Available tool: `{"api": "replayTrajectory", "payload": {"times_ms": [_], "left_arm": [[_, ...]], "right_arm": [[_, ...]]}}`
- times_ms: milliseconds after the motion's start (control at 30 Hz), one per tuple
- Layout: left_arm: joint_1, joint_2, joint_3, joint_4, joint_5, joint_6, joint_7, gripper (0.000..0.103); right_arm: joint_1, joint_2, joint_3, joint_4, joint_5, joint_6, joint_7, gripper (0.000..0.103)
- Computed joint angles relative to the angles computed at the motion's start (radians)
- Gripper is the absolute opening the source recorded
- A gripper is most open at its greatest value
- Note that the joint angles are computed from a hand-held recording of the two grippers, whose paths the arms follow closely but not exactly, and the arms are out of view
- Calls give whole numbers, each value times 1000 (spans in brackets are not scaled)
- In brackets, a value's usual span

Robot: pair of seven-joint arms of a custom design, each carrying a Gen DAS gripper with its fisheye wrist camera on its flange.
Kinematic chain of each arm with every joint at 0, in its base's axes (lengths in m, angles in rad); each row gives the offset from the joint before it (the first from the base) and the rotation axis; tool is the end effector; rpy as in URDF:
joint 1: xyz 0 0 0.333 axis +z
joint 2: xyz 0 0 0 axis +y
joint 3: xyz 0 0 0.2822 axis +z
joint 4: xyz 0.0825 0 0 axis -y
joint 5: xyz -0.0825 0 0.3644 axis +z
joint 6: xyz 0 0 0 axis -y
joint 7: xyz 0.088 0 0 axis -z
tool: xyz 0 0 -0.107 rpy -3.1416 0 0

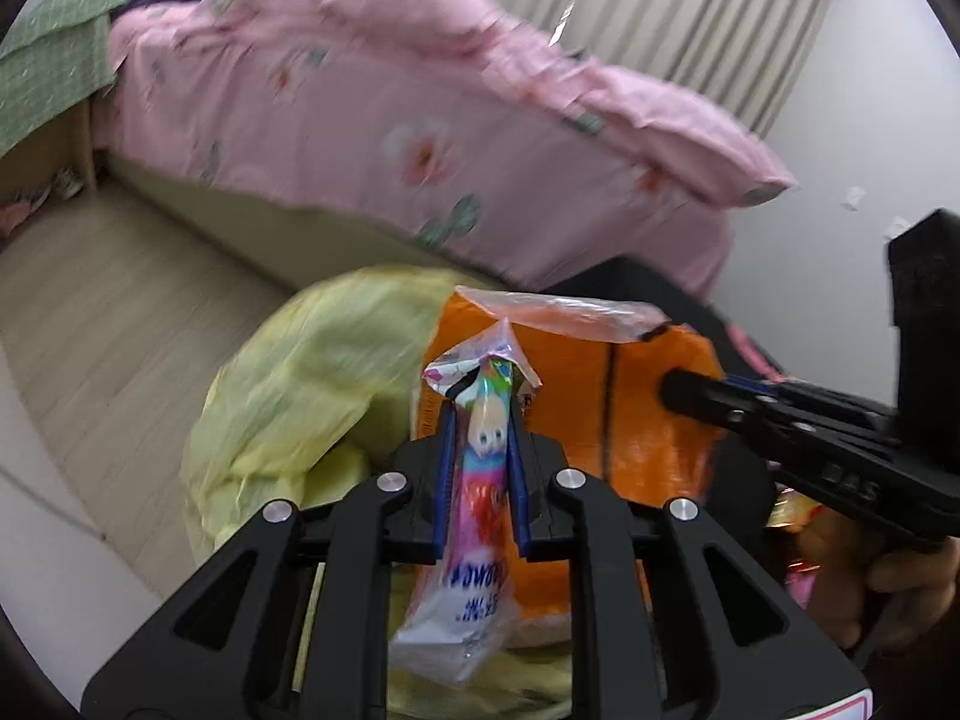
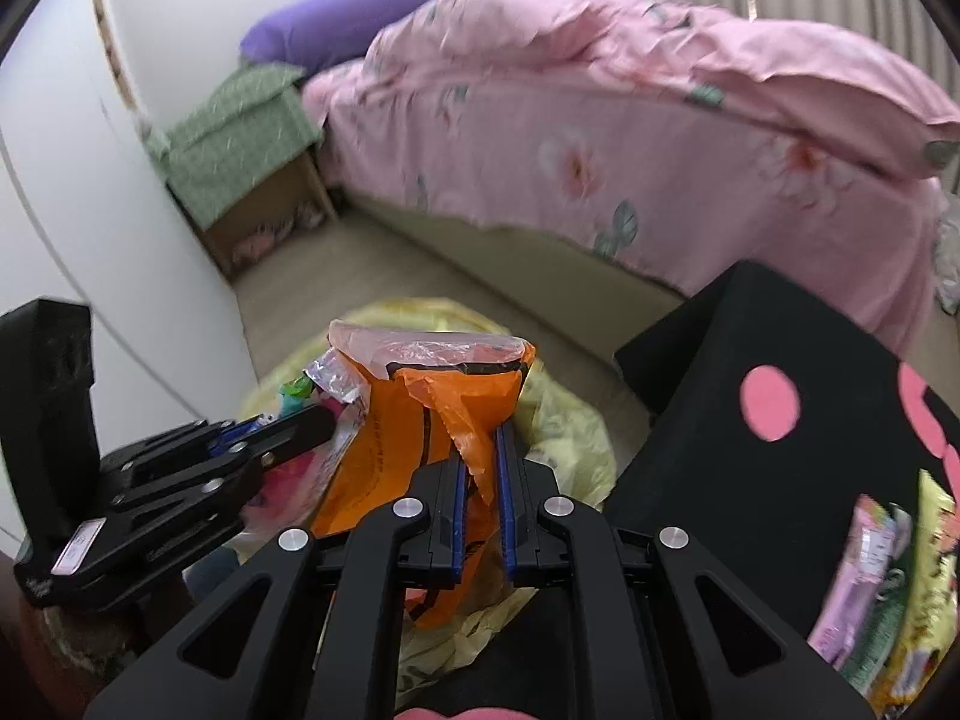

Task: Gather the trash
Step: 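Release the orange bag and white wrapper into the yellow trash bag with both tools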

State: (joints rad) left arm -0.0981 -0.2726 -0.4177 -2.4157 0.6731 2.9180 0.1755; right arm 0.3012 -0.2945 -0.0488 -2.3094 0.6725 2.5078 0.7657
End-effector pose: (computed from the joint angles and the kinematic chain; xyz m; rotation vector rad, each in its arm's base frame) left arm 0.4024 -0.2808 0.4568 -2.0388 1.5920 -1.0331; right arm 0.4750 0.1164 0.4906 -2.1623 1.1351 -0.1880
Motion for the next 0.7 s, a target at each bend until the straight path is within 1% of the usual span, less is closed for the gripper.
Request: {"api": "replayTrajectory", "payload": {"times_ms": [67, 167, 267, 400, 467, 500, 533, 567, 600, 667, 700], "left_arm": [[5, 7, 5, -22, -5, 19, -19, 14], [24, 8, -3, -41, 8, 45, -47, 14], [35, 7, -8, -58, 13, 69, -64, 14], [25, -9, -2, -70, -28, 72, -51, 15], [29, -22, -1, -81, -46, 86, -46, 20], [34, -29, -6, -84, -53, 89, -46, 25], [45, -41, -17, -89, -56, 89, -54, 29], [59, -53, -30, -92, -54, 92, -63, 35], [74, -64, -44, -94, -51, 95, -72, 41], [86, -88, -59, -95, -60, 80, -74, 47], [88, -99, -64, -95, -67, 72, -72, 49]], "right_arm": [[0, 19, 8, 5, -20, -4, -1, 9], [-1, 39, 14, 11, -35, -20, -2, 9], [-5, 52, 21, 13, -44, -17, -2, 9], [-7, 54, 29, 10, -59, -3, 0, 9], [-7, 48, 29, 6, -64, -3, 3, 9], [-6, 47, 28, 6, -63, -4, 4, 9], [-5, 45, 25, 6, -56, -7, 5, 10], [-5, 44, 25, 7, -54, -8, 8, 10], [-7, 42, 28, 6, -60, -1, 20, 12], [-10, 39, 33, 4, -77, 12, 48, 24], [-7, 33, 27, 4, -70, 5, 44, 37]]}}
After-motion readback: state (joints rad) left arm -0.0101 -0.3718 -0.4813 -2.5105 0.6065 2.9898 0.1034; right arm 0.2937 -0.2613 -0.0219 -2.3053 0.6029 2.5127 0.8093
